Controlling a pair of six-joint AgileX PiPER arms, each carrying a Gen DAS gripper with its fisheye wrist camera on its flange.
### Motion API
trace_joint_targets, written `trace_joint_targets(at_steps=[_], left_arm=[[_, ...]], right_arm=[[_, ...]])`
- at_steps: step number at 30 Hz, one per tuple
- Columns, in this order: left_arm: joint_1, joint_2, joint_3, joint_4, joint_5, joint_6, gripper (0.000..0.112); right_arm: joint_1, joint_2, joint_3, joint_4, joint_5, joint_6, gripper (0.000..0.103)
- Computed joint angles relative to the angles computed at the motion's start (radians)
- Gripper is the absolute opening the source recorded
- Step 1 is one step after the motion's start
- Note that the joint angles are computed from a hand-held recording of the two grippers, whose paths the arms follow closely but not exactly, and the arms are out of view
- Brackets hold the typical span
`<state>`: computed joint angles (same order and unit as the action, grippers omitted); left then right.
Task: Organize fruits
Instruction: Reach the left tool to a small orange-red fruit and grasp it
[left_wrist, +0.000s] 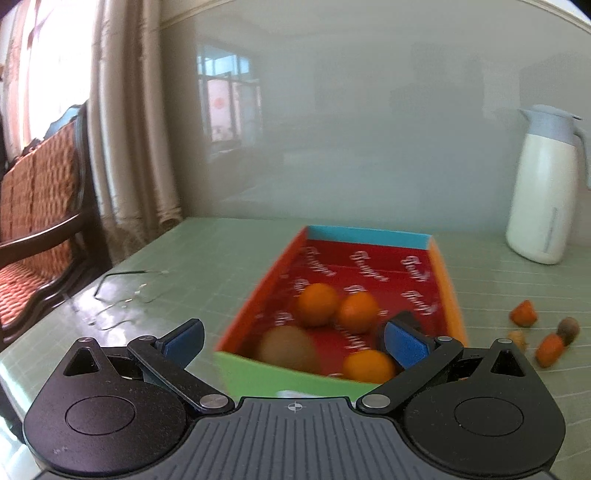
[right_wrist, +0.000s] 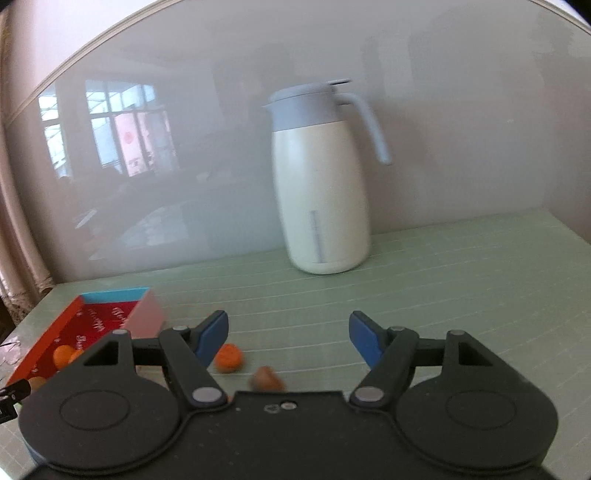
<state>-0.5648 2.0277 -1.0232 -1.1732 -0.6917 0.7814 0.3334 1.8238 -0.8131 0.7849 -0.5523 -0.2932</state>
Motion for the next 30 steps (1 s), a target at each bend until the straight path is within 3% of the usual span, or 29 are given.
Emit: trace_joint_targets(at_steps=[18,22,30], left_arm=[[-0.187,0.163,-0.312,-0.138,0.117,0.206,0.102],[-0.203,0.208,-0.387,-0.211,0.161,0.302,0.086],[-0.241,0.304,-0.561,-0.375,0.198,0.494,0.083]], right_arm=[[-0.260,-0.102,0.189,-0.247,-0.007,0.197,0.073],[-0.302,-0.104,0.203,-0.293,-0.006,0.233,0.074],[-0.362,-0.096,0.220,-0.365,-0.011,0.285,0.074]])
